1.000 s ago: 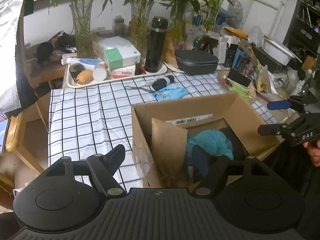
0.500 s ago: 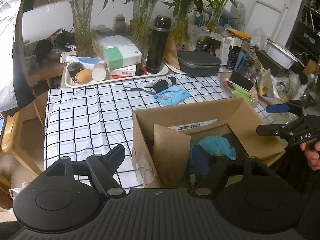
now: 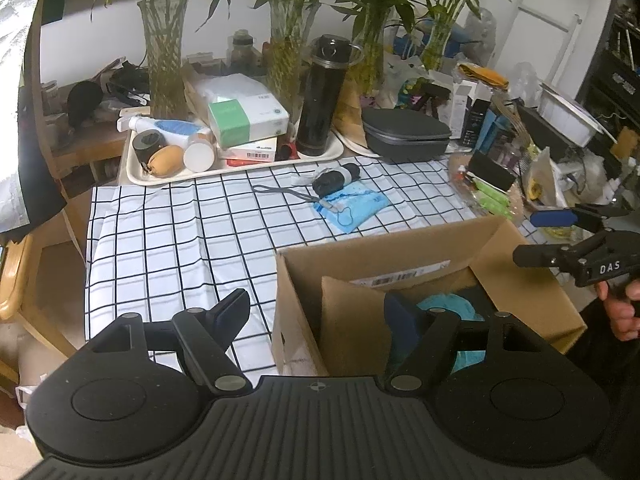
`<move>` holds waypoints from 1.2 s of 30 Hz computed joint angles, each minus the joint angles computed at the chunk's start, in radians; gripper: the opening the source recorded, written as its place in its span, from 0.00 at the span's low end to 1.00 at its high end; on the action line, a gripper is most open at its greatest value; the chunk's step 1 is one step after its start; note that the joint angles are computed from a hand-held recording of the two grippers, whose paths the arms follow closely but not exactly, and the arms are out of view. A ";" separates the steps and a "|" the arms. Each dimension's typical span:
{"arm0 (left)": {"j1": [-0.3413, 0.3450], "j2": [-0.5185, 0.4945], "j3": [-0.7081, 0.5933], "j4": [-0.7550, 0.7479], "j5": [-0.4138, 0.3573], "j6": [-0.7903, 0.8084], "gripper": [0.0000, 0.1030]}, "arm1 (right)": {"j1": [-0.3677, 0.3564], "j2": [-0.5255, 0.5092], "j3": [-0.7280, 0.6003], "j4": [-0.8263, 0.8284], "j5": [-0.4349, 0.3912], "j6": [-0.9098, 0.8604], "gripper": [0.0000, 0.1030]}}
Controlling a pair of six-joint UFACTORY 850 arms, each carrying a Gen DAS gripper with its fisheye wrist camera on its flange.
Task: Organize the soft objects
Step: 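Move both tools from the box toward the blue wipe pack on the cloth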
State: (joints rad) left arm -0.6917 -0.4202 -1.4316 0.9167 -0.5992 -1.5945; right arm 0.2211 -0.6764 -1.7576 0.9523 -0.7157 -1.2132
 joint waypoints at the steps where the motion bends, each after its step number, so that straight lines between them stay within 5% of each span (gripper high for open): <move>1: 0.004 -0.002 -0.002 -0.001 0.002 0.004 0.71 | 0.000 -0.009 -0.012 0.002 -0.001 0.004 1.00; 21: 0.083 -0.065 -0.060 0.039 0.066 0.042 0.71 | -0.002 -0.215 -0.312 -0.073 -0.023 0.148 1.00; 36: 0.160 -0.144 -0.122 0.048 0.146 0.078 0.71 | 0.012 -0.445 -0.665 -0.219 -0.125 0.294 1.00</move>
State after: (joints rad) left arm -0.5322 -0.5644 -1.5538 0.9650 -0.4534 -1.5161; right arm 0.2330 -1.1218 -2.4225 0.7330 -0.8411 -0.9190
